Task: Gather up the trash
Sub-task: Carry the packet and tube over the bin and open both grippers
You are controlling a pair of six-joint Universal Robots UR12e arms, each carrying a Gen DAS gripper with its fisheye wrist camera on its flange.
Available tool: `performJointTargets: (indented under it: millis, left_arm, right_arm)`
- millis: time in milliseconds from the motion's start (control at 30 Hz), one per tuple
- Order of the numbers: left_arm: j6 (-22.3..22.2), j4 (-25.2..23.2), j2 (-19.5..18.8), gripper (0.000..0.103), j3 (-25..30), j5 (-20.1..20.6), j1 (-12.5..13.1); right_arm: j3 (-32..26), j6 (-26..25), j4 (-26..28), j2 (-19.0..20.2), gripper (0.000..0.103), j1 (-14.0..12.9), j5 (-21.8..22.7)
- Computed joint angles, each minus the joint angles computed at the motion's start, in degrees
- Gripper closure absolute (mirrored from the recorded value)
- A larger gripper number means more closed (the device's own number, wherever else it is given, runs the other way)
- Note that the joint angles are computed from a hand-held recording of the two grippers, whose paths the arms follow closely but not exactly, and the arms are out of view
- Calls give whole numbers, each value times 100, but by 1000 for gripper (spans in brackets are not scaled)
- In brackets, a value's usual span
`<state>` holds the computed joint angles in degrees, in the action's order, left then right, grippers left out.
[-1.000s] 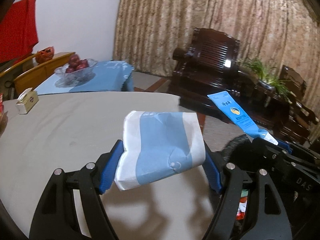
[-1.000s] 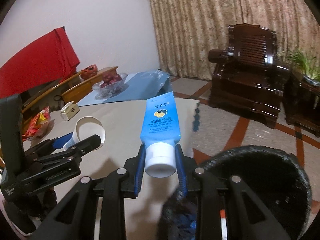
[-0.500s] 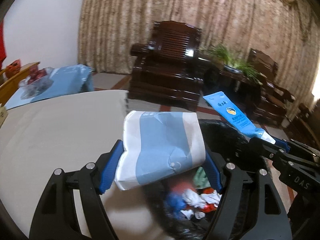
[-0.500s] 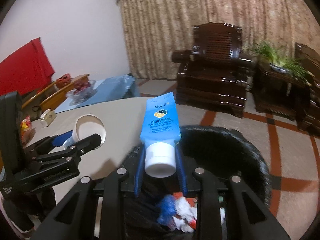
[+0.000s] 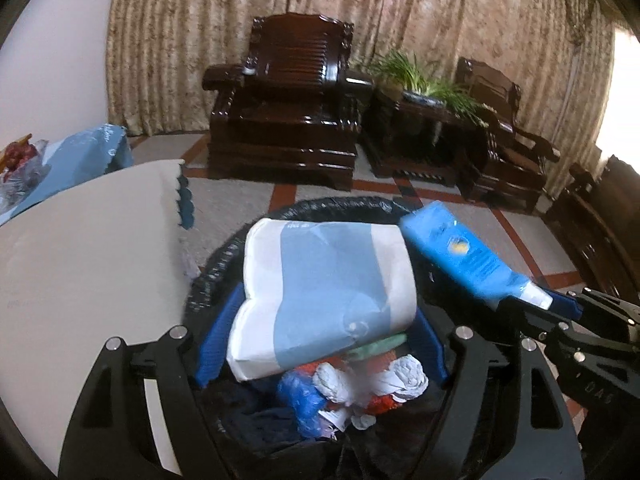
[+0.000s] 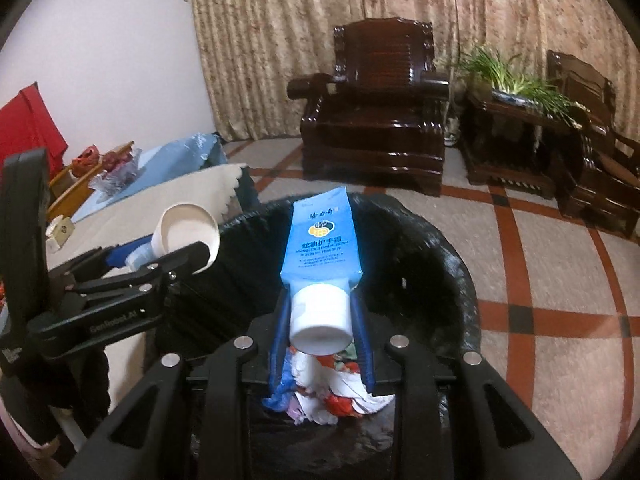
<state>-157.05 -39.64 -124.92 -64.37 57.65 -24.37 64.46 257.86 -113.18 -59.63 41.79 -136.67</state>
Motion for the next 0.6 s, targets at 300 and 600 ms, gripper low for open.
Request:
performJointTargets:
  millis: [300, 600]
  left_arm:
    - [-33, -60, -2, 13, 10, 53, 47]
    - [-205, 166, 185, 7, -106, 265, 156]
  right_arm:
    - [32, 332, 270, -25, 14, 55, -187]
    - [-132, -42, -50, 45, 6, 91, -301]
